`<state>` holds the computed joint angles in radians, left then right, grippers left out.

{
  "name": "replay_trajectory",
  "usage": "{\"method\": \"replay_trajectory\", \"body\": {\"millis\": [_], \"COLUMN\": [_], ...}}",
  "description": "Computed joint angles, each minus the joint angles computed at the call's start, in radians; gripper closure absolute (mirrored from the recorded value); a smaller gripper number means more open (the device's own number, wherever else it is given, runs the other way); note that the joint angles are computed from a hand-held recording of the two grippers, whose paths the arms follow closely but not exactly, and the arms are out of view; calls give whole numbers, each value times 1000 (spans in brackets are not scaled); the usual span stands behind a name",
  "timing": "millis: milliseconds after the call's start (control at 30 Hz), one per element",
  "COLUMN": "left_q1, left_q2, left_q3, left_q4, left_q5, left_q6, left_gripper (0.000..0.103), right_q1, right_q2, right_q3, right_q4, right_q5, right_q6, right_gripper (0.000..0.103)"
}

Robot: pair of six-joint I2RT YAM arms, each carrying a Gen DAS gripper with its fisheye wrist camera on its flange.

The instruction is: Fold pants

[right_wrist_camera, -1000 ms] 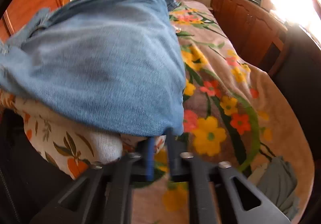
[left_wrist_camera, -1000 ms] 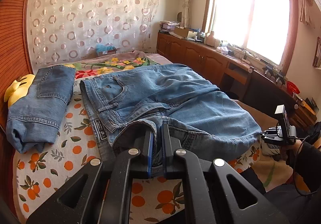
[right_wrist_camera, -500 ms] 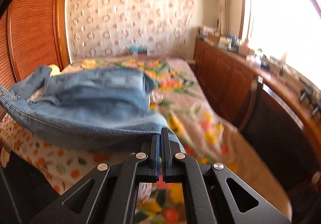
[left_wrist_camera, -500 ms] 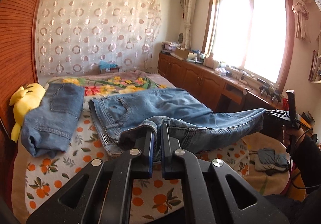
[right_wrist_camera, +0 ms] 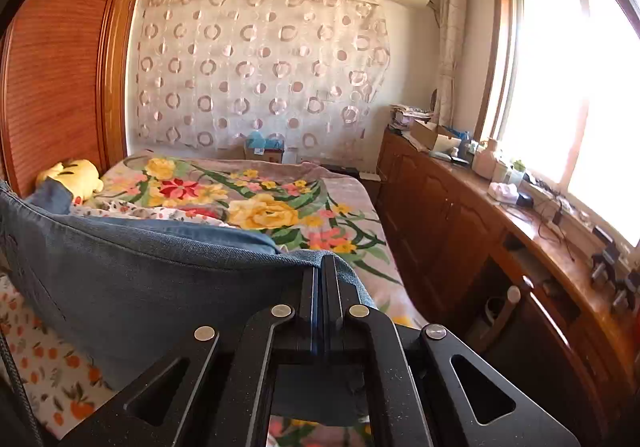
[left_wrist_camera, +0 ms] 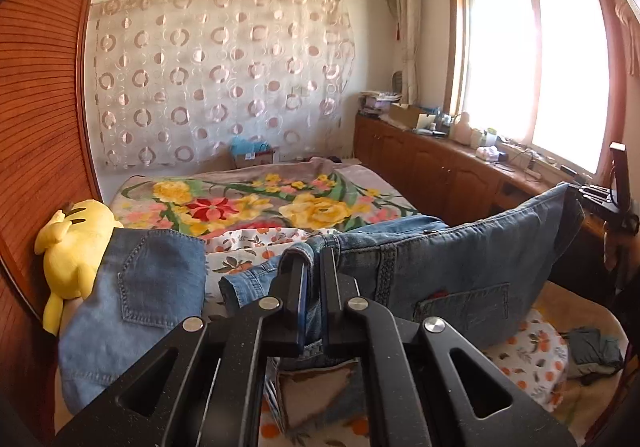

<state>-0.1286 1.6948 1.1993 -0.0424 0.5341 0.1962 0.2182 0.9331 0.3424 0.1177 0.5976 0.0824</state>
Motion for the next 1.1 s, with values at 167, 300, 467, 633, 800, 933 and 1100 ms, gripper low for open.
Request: {"method": "replay_trajectory", "body": {"millis": [167,300,467,633,800,933,1100], "left_q1": [-1,-1,0,-17,-39,-46,-57], "left_q2": [163,215,208,338,554,679,720], "left_q3": [130,198,199,387,639,777,818], "left_q4": [-42,-79,12,-27,-140,-236,-281], "left_q5": [-4,4,41,-12,-132,-167,-199], "left_q6": [15,21,-70,-103,-71,-60,-34], "left_gripper": [97,97,97,97,97,97,97], "right_q1": [-94,-131,-194,-227,-231,-248,-274], "right_q2": [354,466,512,719,1003,1215,1399], "right_q3": [124,229,313,469,711,985,1288], "right_q4": [164,158,205,269,221,81,-98], "right_q5": [-90,-129,-179,-210,-223,-243,-275], "right_q6": [-7,-30,-53,-41,-67,-81,-65], "right_gripper": [102,102,102,102,102,102,102]}}
